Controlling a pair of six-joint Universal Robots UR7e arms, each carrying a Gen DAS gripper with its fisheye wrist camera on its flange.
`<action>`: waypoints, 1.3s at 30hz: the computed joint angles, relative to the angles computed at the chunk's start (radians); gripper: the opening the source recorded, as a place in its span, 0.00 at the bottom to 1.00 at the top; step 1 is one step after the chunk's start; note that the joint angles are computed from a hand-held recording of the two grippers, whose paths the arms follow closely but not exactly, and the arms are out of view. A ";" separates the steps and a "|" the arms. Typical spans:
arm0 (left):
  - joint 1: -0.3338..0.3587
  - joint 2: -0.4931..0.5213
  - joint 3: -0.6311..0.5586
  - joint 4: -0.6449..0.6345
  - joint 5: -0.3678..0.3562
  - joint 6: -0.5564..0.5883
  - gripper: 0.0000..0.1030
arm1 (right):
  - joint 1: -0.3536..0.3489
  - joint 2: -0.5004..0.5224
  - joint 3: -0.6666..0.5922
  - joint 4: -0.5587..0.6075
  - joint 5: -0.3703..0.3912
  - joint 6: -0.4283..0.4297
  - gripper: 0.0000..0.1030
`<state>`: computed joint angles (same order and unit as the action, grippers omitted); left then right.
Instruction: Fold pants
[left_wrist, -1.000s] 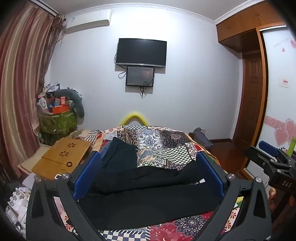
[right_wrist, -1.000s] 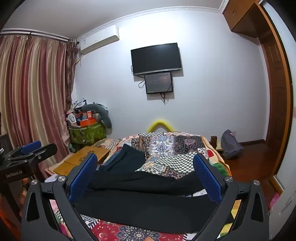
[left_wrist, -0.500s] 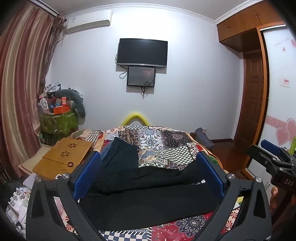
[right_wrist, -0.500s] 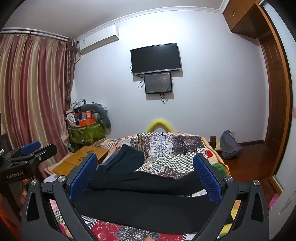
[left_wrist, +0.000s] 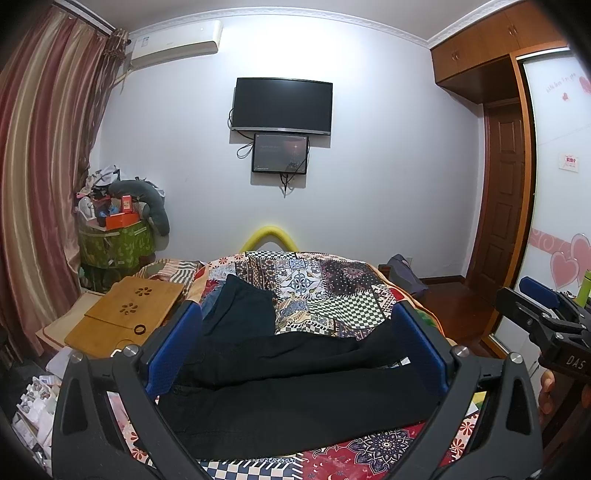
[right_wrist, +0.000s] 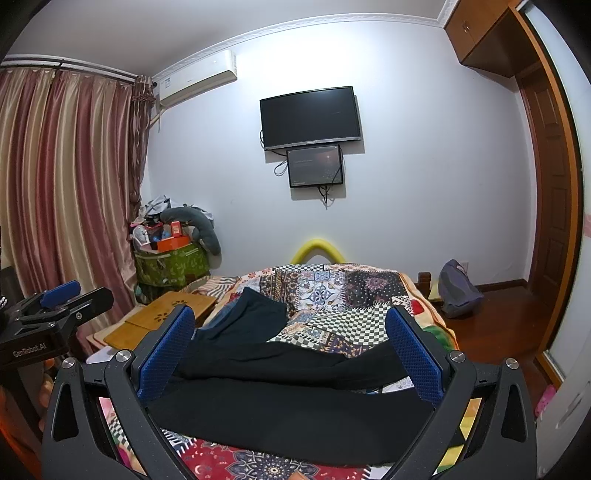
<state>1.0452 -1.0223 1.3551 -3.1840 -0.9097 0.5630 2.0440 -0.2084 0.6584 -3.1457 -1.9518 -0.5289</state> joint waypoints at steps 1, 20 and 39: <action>0.000 0.001 -0.001 -0.002 0.000 0.001 1.00 | -0.001 0.001 -0.003 0.002 0.002 0.000 0.99; -0.009 0.004 -0.005 0.003 0.007 -0.001 1.00 | -0.002 -0.009 0.012 -0.002 0.001 -0.003 0.99; -0.012 0.012 -0.013 -0.001 0.012 0.007 1.00 | -0.004 -0.028 0.038 -0.010 -0.003 -0.004 0.99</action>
